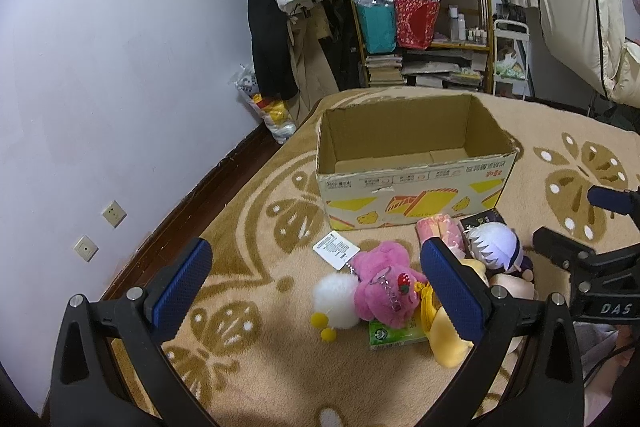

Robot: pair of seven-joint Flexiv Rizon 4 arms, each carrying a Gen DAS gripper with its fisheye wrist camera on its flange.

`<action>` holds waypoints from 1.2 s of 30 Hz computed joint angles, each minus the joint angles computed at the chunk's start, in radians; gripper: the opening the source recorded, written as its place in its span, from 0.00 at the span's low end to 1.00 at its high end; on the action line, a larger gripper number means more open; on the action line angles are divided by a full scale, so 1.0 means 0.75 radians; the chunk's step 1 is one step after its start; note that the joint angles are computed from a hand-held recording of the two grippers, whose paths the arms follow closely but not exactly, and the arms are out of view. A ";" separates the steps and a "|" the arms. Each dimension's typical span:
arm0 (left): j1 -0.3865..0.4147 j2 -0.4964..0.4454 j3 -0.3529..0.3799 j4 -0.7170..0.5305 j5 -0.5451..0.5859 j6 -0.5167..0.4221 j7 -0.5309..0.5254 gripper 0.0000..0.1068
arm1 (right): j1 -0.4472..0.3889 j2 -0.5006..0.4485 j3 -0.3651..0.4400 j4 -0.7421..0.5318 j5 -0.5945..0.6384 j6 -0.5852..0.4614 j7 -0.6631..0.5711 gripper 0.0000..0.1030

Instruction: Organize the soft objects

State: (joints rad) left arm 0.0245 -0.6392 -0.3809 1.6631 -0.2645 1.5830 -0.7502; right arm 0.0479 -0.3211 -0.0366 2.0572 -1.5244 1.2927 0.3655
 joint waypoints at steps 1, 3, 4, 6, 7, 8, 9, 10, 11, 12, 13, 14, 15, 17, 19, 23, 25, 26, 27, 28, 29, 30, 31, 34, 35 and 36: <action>-0.025 -0.003 0.036 -0.017 -0.001 -0.027 -0.013 0.96 | -0.003 -0.001 -0.001 -0.001 -0.007 0.010 0.010 1.00; -0.076 -0.013 0.110 -0.064 -0.011 -0.104 -0.045 0.96 | -0.021 -0.008 -0.008 -0.009 -0.042 0.052 0.056 1.00; -0.101 -0.021 0.148 -0.094 -0.018 -0.152 -0.065 0.96 | -0.038 -0.015 -0.012 -0.018 -0.064 0.087 0.087 1.00; -0.154 -0.043 0.225 -0.160 -0.025 -0.242 -0.114 0.96 | -0.069 -0.033 -0.014 -0.036 -0.096 0.142 0.139 1.00; -0.170 -0.056 0.255 -0.195 -0.032 -0.302 -0.142 0.96 | -0.081 -0.043 -0.012 -0.044 -0.099 0.165 0.158 1.00; -0.182 -0.065 0.277 -0.220 -0.033 -0.339 -0.165 0.96 | -0.097 -0.055 -0.012 -0.053 -0.103 0.194 0.174 1.00; -0.195 -0.079 0.303 -0.256 -0.036 -0.394 -0.196 0.96 | -0.109 -0.066 -0.013 -0.063 -0.112 0.218 0.193 1.00; -0.204 -0.092 0.322 -0.285 -0.035 -0.437 -0.223 0.96 | -0.119 -0.077 -0.012 -0.071 -0.113 0.237 0.208 1.00; -0.212 -0.106 0.341 -0.317 -0.034 -0.481 -0.255 0.96 | -0.127 -0.088 -0.011 -0.080 -0.105 0.252 0.209 1.00; -0.219 -0.124 0.358 -0.354 -0.033 -0.529 -0.289 0.96 | -0.134 -0.099 -0.012 -0.088 -0.098 0.268 0.210 1.00; -0.229 -0.141 0.378 -0.388 -0.024 -0.566 -0.324 0.96 | -0.139 -0.110 -0.013 -0.096 -0.087 0.284 0.208 1.00; -0.239 -0.156 0.394 -0.415 -0.011 -0.589 -0.355 0.96 | -0.143 -0.121 -0.016 -0.103 -0.073 0.300 0.200 1.00; -0.248 -0.176 0.412 -0.451 0.002 -0.619 -0.389 0.96 | -0.143 -0.132 -0.021 -0.110 -0.060 0.311 0.192 1.00; -0.253 -0.206 0.423 -0.500 0.025 -0.662 -0.427 0.96 | -0.133 -0.153 -0.029 -0.117 0.005 0.324 0.140 1.00; -0.269 -0.238 0.447 -0.558 0.062 -0.713 -0.466 0.96 | -0.112 -0.171 -0.048 -0.119 0.067 0.345 0.090 1.00; -0.287 -0.288 0.471 -0.642 0.125 -0.782 -0.515 0.96 | -0.080 -0.204 -0.070 -0.117 0.221 0.371 -0.031 1.00; -0.301 -0.310 0.490 -0.685 0.159 -0.817 -0.546 0.96 | -0.068 -0.219 -0.069 -0.114 0.305 0.373 -0.094 1.00; -0.308 -0.320 0.503 -0.704 0.178 -0.834 -0.565 0.96 | -0.065 -0.227 -0.067 -0.113 0.347 0.377 -0.123 1.00; -0.310 -0.329 0.509 -0.718 0.191 -0.846 -0.581 0.96 | -0.063 -0.233 -0.063 -0.110 0.390 0.379 -0.152 1.00; -0.313 -0.341 0.520 -0.740 0.201 -0.871 -0.607 0.96 | -0.063 -0.239 -0.053 -0.108 0.439 0.379 -0.183 1.00; -0.311 -0.351 0.522 -0.756 0.209 -0.886 -0.625 0.96 | -0.069 -0.247 -0.034 -0.107 0.494 0.375 -0.222 1.00; -0.308 -0.361 0.525 -0.778 0.211 -0.916 -0.648 0.96 | -0.083 -0.254 -0.002 -0.107 0.558 0.363 -0.271 1.00; -0.302 -0.373 0.521 -0.793 0.212 -0.930 -0.661 0.96 | -0.098 -0.263 0.029 -0.107 0.615 0.358 -0.311 1.00; -0.290 -0.394 0.518 -0.830 0.218 -0.977 -0.705 0.96 | -0.127 -0.281 0.095 -0.109 0.739 0.346 -0.406 1.00; -0.286 -0.397 0.515 -0.835 0.220 -0.988 -0.712 0.96 | -0.125 -0.284 0.097 -0.108 0.763 0.347 -0.424 0.99; -0.284 -0.405 0.513 -0.850 0.221 -1.009 -0.721 0.96 | -0.127 -0.287 0.105 -0.110 0.791 0.344 -0.446 0.97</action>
